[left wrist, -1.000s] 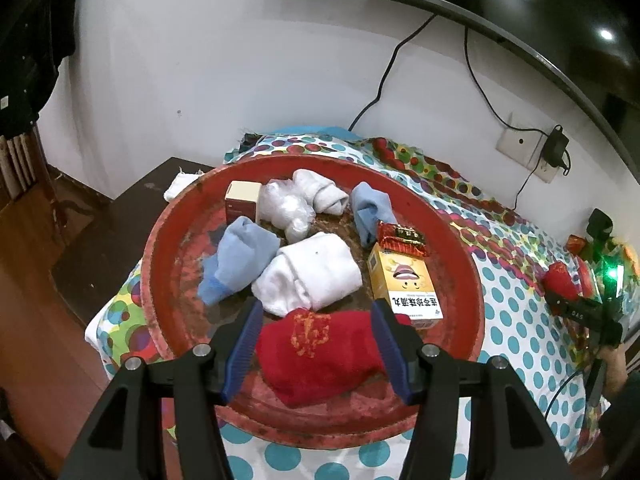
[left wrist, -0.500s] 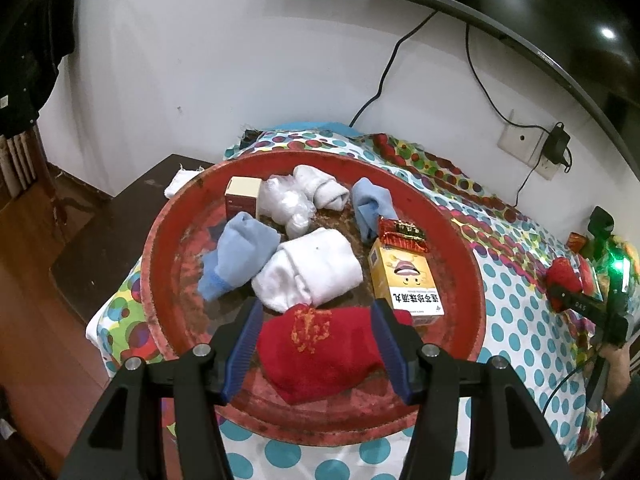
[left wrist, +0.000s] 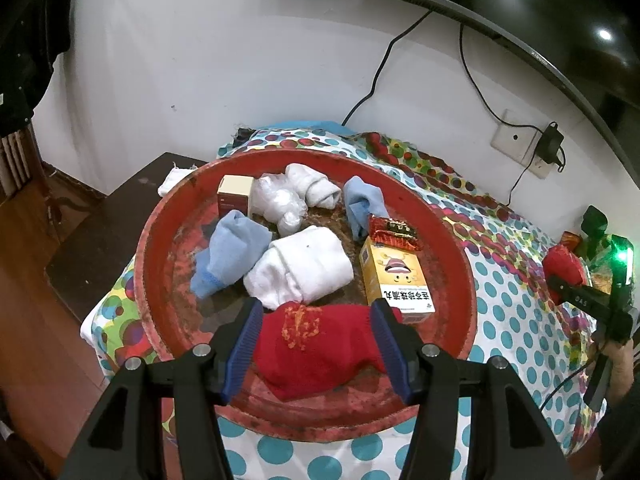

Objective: Organize objects
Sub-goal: 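Carry the long red sock with the right gripper over the red tray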

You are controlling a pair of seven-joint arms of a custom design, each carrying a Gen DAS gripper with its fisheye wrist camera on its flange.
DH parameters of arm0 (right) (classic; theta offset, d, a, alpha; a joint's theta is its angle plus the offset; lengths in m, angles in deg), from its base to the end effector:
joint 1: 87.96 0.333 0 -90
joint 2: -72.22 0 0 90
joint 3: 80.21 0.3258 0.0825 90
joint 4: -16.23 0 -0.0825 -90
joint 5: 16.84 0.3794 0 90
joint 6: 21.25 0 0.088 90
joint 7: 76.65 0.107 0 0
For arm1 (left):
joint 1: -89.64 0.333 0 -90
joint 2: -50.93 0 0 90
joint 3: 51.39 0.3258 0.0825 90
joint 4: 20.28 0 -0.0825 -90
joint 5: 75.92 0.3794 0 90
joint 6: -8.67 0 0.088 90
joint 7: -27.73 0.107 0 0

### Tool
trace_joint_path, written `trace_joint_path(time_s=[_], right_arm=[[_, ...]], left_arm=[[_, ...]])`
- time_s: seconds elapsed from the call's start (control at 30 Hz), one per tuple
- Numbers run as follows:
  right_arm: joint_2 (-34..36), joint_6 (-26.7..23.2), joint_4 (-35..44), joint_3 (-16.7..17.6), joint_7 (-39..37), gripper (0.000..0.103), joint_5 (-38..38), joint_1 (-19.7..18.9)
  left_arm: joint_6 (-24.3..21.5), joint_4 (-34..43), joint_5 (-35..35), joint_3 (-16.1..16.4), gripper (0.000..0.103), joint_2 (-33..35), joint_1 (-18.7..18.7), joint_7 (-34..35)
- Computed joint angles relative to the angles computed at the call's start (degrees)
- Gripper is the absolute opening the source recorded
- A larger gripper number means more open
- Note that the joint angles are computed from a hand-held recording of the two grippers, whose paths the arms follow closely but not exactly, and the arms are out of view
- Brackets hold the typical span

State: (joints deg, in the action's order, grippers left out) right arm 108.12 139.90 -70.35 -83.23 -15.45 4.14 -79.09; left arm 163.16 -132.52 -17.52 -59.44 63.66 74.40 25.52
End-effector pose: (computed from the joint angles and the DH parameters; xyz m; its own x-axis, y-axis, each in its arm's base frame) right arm 0.7531 0.0688 0.3841 0.2999 -0.9531 0.0413 -0.7228 -0.2553 -0.6421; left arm 0.5699 -0.2709 0.4222 0.2993 -0.9347 0.1919 -0.6505 -0.3470 -0.6756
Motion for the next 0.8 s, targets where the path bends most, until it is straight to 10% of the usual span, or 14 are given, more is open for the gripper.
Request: trace_joint_path(time_s=[0.8], right_arm=[[-3.88,-4.36,-0.08,4.66,-5.32,0.03,2.01,4.05]], left_arm=[[-1.88,-0.95,0.83,0.03,0.058,-1.11,0.54,-1.55]])
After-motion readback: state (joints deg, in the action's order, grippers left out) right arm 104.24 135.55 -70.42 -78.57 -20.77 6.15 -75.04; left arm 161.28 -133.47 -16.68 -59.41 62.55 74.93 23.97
